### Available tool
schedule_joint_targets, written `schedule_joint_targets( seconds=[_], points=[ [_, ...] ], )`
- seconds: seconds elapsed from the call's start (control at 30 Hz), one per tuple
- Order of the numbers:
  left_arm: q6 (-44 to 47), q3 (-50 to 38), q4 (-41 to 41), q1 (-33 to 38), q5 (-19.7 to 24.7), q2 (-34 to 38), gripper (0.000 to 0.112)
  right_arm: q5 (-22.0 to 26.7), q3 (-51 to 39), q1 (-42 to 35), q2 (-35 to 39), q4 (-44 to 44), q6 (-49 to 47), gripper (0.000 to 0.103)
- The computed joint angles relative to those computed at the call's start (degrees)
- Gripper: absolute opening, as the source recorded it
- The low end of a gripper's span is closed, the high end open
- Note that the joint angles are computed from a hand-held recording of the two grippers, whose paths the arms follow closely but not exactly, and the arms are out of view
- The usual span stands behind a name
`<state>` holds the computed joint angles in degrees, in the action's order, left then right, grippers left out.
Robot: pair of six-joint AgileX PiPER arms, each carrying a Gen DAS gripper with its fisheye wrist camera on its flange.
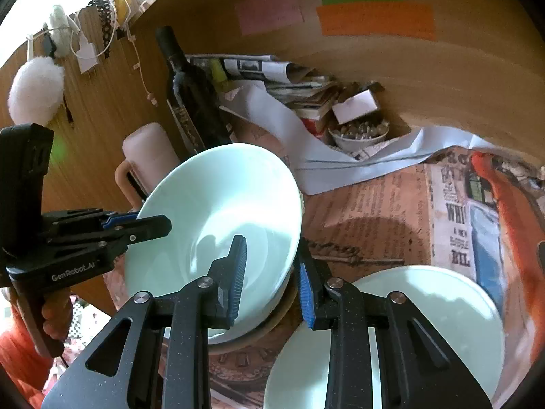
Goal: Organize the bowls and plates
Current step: 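Carry the mint-green bowl with both tools over the bowl stack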
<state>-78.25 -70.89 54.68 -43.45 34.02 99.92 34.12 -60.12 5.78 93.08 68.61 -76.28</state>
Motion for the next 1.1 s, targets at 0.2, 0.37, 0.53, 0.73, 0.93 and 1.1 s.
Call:
schedule_joint_targets(
  seconds=[0.2, 0.37, 0.53, 0.73, 0.93, 1.1],
  points=[
    [-1.21, 1.68, 0.65, 0.30, -0.64, -0.24, 0.016, 0.55, -0.85, 0.60, 1.51, -1.21, 1.38, 0.026],
    [-1.28, 2.47, 0.35, 1.22, -1.61, -0.42, 0.016, 0.50, -1.84, 1.30, 2.47, -3.18, 3.27, 0.026],
    [-1.29, 2.94, 0.73, 1.30, -2.21, -0.63, 0.016, 0.47, -2.22, 1.27, 2.67, -3.84, 3.79, 0.026],
    [-1.90, 2.59, 1.71, 0.63, -1.38, 0.14, 0.016, -4.02, -0.89, 3.12, 1.40, -5.33, 2.75, 0.027],
    [-5.21, 2.79, 5.47, -1.22, 1.03, 0.73, 0.016, -7.49, -0.16, 4.36, 0.82, -6.15, 2.26, 0.028],
    [-6.13, 2.96, 6.85, -2.35, 2.95, 0.54, 0.016, -8.39, 0.13, 4.67, 0.74, -5.74, 1.92, 0.028]
  ],
)
